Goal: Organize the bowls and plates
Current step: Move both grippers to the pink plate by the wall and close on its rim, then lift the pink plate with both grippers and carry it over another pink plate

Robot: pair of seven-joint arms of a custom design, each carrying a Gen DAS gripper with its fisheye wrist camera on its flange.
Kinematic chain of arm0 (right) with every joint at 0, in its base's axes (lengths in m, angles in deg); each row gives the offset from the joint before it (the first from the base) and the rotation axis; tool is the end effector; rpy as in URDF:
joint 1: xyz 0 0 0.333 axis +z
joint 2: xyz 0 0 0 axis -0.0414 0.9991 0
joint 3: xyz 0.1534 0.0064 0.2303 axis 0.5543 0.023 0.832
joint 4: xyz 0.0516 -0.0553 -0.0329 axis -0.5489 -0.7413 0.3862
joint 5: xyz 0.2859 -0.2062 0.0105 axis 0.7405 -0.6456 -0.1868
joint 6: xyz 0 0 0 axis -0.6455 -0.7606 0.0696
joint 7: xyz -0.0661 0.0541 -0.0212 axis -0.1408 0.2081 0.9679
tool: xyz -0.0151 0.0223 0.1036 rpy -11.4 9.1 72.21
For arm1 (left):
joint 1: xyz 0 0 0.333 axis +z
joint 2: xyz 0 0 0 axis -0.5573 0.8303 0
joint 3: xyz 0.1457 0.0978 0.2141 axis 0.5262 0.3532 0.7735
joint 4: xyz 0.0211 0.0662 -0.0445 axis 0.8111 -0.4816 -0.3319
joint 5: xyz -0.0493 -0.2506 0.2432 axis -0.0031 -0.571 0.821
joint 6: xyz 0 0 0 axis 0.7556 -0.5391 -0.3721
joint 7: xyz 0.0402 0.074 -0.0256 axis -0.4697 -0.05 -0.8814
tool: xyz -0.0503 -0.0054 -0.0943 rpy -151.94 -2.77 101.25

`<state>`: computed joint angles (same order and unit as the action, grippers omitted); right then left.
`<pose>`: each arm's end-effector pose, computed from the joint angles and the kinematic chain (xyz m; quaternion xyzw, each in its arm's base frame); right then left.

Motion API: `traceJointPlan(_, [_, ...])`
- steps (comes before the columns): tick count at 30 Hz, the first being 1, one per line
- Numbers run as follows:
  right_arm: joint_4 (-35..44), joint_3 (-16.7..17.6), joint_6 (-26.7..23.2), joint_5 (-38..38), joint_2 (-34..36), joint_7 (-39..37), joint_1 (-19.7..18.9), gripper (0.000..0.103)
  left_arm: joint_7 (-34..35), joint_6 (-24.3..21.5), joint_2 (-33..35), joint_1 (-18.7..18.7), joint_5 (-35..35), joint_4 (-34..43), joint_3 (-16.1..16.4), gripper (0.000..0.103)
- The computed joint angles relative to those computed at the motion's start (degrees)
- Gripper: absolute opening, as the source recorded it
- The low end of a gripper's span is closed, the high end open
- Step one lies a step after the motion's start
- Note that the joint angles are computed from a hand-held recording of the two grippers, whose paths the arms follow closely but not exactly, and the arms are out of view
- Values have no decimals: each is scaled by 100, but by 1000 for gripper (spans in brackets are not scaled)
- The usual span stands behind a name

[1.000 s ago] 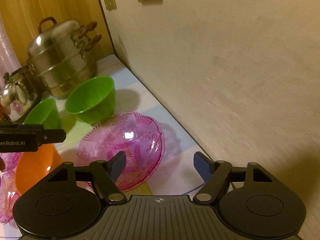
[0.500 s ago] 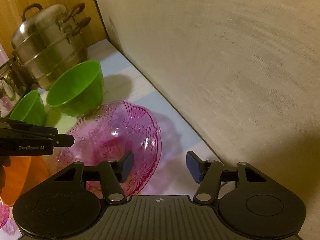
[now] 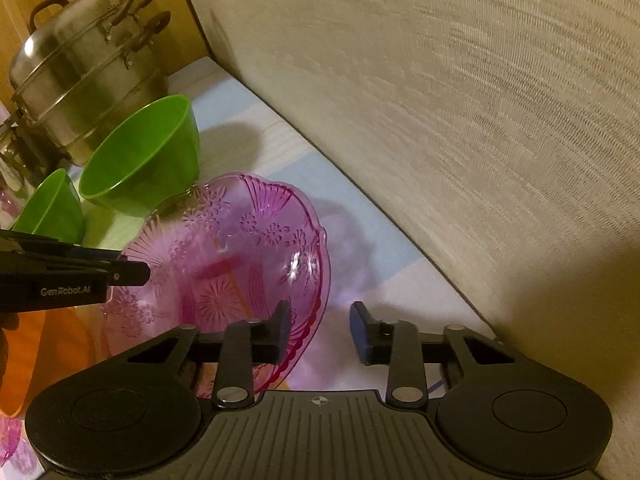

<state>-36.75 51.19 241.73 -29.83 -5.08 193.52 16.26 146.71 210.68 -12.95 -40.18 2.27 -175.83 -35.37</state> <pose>0.5510 0.2752 0.2846 -0.6608 0.6863 -0.0807 0.2930 0.6068 -0.1022 0.2905 -0.5609 0.7943 -0.1785 0.1502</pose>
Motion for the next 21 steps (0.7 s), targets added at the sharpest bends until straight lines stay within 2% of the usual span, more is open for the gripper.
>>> traceJointPlan(4, [-10, 92, 32, 51, 4, -58, -82, 20, 15, -108, 63, 10, 4, 115, 2, 17])
traceJointPlan(5, [14, -61, -33, 22, -9, 53, 71, 18, 31, -138, 75, 21, -6, 145, -11, 16])
traceJointPlan(7, [9, -43, -10, 22, -7, 63, 62, 14, 71, -180, 86, 75, -81, 181, -65, 15])
traceJointPlan(15, [-112, -135, 63, -18, -130, 239, 143, 13, 173, -103, -44, 181, -324, 84, -191, 14])
traceJointPlan(21, [-370, -258, 180, -154, -491, 376, 253, 13, 42, 10, -417, 113, -356, -178, -137, 13])
